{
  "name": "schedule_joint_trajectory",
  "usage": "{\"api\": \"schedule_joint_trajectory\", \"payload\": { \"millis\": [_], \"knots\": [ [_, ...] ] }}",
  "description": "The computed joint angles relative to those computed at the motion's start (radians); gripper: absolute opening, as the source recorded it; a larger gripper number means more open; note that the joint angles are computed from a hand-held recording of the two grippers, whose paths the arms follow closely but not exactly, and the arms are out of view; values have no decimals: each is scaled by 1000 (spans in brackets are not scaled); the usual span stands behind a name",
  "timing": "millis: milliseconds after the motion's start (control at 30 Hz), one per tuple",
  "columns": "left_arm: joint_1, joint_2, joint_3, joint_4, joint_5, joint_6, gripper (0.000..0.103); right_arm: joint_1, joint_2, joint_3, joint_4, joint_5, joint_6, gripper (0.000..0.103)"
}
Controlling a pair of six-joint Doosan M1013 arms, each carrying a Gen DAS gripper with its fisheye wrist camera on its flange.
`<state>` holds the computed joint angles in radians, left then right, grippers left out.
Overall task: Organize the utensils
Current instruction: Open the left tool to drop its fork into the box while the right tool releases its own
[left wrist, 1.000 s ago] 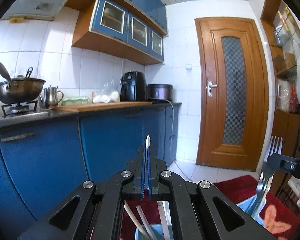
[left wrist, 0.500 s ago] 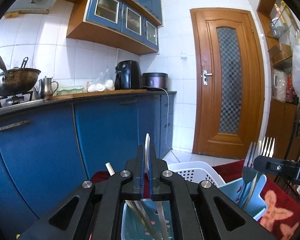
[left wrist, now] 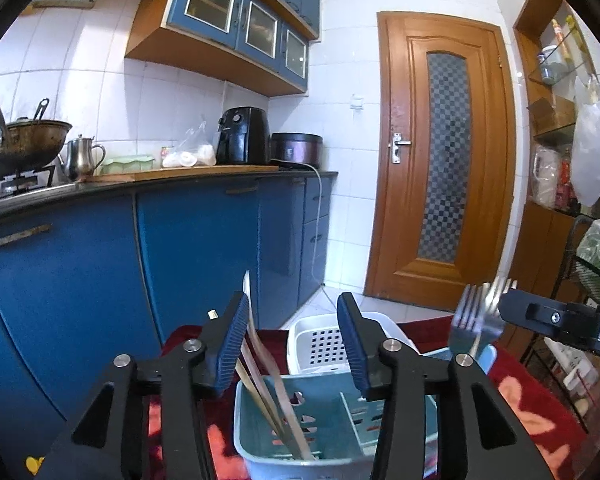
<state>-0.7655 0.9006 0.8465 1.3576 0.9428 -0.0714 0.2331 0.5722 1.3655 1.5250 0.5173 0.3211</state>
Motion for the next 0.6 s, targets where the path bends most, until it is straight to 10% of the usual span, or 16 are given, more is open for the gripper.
{"api": "schedule_joint_trajectory", "payload": {
  "millis": [600],
  "knots": [
    [-42,-92,122,-12,-5,-38,55,18,-98,110,-54,-64,-17,39]
  ]
}}
